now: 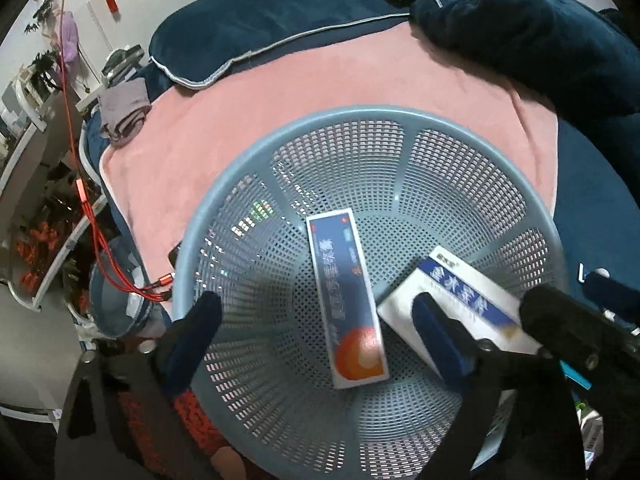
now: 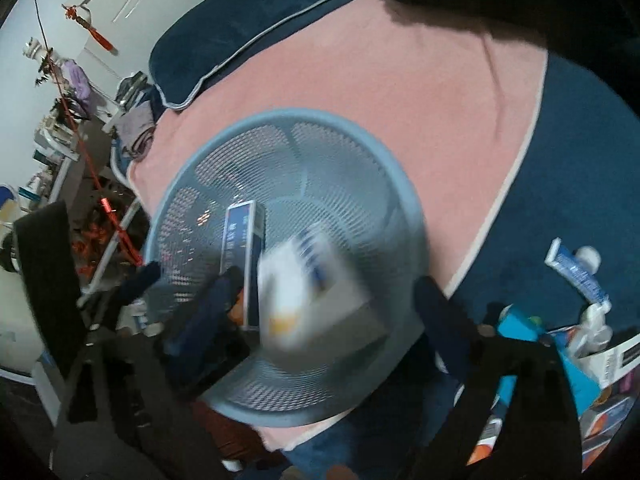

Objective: Organize objects
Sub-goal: 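Open both tools to drop the boxes into the basket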

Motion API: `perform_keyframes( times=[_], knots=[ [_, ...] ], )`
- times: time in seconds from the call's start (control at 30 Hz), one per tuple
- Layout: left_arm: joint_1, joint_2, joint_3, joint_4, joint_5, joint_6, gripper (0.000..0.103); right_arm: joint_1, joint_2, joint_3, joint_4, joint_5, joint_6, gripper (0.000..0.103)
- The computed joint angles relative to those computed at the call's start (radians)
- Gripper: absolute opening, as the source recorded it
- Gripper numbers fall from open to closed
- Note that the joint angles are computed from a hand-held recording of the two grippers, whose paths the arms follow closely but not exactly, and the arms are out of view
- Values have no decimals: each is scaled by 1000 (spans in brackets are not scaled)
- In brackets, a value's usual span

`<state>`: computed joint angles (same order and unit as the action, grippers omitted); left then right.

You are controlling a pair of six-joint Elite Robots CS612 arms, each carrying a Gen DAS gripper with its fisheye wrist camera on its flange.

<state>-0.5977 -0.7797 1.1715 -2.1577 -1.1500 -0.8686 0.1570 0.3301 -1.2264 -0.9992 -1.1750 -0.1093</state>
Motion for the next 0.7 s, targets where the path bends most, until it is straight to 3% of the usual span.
perform_keyframes(
  times=[0.13, 0.7],
  knots=[
    [0, -1, -4, 12, 4, -15, 100, 1, 2, -5, -10, -40, 0, 101],
    [-9, 5, -24, 35, 6, -15, 101, -8, 2, -8, 14, -56, 4, 103]
  ],
)
